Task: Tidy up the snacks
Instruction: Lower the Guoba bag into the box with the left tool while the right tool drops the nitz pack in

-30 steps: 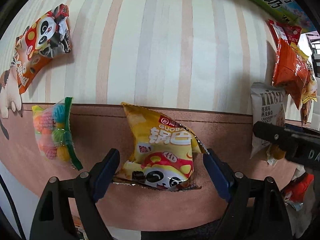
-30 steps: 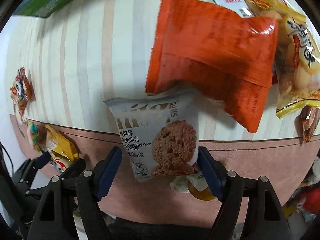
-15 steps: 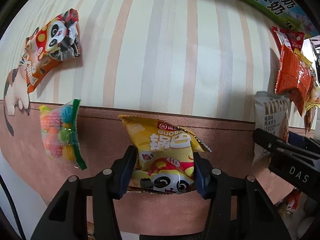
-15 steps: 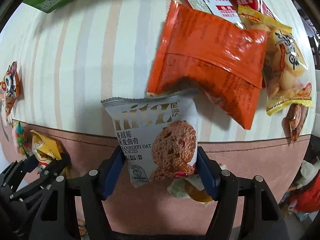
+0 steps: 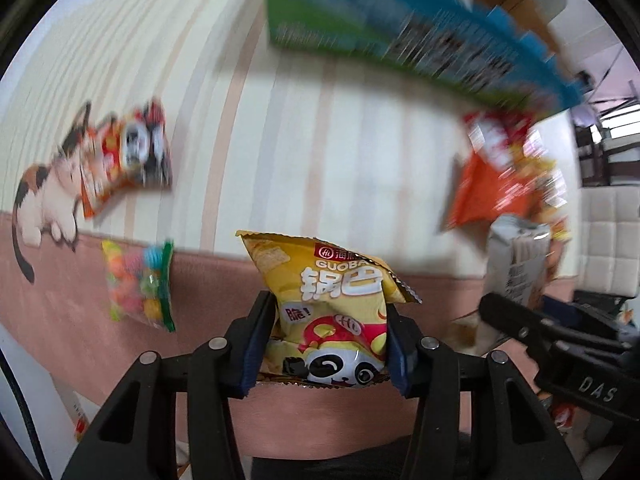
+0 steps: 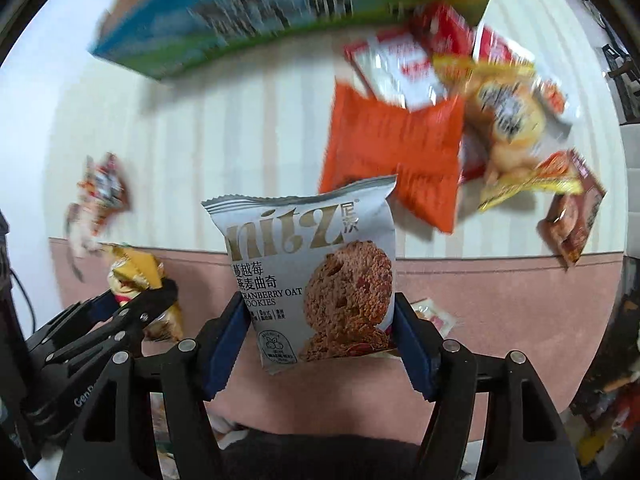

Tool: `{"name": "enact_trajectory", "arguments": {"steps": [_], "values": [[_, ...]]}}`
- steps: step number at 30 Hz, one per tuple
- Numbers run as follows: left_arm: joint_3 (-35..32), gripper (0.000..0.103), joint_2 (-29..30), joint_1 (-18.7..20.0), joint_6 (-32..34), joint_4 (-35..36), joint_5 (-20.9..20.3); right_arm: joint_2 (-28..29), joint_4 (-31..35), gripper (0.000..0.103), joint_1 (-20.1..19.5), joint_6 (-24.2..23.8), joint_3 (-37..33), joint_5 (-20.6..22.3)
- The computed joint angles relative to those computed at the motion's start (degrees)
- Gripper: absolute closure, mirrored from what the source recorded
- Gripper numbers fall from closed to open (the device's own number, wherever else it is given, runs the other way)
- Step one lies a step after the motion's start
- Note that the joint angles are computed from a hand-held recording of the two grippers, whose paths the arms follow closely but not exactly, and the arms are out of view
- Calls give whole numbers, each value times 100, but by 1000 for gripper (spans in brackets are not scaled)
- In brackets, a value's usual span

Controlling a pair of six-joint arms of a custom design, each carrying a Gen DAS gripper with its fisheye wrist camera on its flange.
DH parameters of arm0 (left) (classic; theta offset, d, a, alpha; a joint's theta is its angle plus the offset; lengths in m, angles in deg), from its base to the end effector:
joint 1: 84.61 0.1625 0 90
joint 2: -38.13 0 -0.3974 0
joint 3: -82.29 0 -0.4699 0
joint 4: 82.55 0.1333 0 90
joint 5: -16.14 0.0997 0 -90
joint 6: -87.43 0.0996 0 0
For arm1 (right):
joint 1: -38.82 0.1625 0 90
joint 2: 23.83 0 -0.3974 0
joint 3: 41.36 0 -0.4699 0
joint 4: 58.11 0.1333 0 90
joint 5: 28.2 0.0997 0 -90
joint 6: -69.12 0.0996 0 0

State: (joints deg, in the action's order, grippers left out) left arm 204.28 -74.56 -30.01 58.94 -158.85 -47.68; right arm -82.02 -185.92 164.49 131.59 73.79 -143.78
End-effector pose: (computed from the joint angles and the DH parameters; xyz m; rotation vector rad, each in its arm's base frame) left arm -0.0683 -0.4021 0.3320 0.2735 2.5330 0.1263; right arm 0.3826 -0.3782 -0.0113 -0.5052 -2.5496 0.1584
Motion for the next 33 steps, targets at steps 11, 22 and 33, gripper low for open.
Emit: {"name": "enact_trajectory", "arguments": {"steps": [11,22,33], "values": [[-1564,56,1620,-401,570,-1009,-82,-796,34,31,-306,-847,-710,-804],[-2796,55,3432,206,827,-866,33,-323,417,31,-1304,-1368,-1636,-1042],[-3179,55,4303,547,700,-540,-140,133,441,31,-1866,-1499,-1765,-625]]}}
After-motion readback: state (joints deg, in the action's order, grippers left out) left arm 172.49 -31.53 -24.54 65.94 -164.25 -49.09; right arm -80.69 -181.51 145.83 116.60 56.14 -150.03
